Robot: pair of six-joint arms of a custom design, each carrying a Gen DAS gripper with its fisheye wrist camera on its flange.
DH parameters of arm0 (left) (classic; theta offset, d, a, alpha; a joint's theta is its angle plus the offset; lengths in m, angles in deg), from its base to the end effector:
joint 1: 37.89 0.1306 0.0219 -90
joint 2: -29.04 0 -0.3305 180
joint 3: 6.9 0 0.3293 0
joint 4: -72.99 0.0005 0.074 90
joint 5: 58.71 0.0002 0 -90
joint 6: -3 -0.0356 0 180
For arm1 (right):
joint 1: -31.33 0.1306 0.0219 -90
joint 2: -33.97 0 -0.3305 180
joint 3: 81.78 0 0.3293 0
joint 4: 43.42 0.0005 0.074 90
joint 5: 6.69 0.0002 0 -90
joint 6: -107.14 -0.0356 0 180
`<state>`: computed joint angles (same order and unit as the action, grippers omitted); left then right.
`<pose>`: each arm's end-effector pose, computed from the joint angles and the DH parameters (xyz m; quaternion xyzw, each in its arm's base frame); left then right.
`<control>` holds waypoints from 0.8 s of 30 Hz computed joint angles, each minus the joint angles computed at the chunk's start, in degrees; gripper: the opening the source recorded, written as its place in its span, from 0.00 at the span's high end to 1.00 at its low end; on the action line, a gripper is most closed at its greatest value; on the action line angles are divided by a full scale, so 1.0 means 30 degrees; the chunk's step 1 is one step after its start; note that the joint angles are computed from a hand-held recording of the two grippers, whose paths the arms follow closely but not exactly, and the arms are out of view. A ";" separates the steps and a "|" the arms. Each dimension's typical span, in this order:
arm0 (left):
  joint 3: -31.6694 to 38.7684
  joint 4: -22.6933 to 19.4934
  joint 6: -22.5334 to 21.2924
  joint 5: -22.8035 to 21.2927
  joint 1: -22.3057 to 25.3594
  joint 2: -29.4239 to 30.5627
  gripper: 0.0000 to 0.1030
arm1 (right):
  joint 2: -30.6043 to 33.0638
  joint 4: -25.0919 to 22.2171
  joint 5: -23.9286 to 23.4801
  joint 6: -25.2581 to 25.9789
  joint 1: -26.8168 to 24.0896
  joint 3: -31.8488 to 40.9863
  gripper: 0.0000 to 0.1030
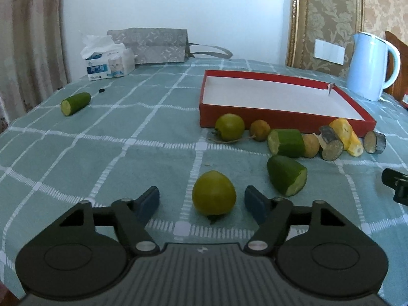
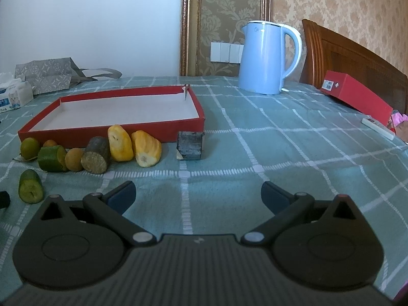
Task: Organize fruits
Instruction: 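Close the left tool's fingers around the green lime, then grasp the green cucumber chunk with the right tool while the left tool holds the lime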
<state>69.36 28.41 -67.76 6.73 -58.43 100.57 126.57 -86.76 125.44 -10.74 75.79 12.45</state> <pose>0.3111 -0.1013 0.4029 -0.0801 0.8860 0.0403 0.4549 0.3317 0.2914 0.4032 0.0227 0.8638 -0.0395 0.5017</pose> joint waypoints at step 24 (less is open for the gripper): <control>-0.0268 0.0418 -0.0759 0.0556 -0.0049 -0.0377 0.68 | -0.2018 0.1879 0.0004 0.1598 -0.0032 -0.2507 0.00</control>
<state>68.56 29.66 -70.03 8.39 -58.58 99.44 120.51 -81.12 125.46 -5.95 75.69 4.92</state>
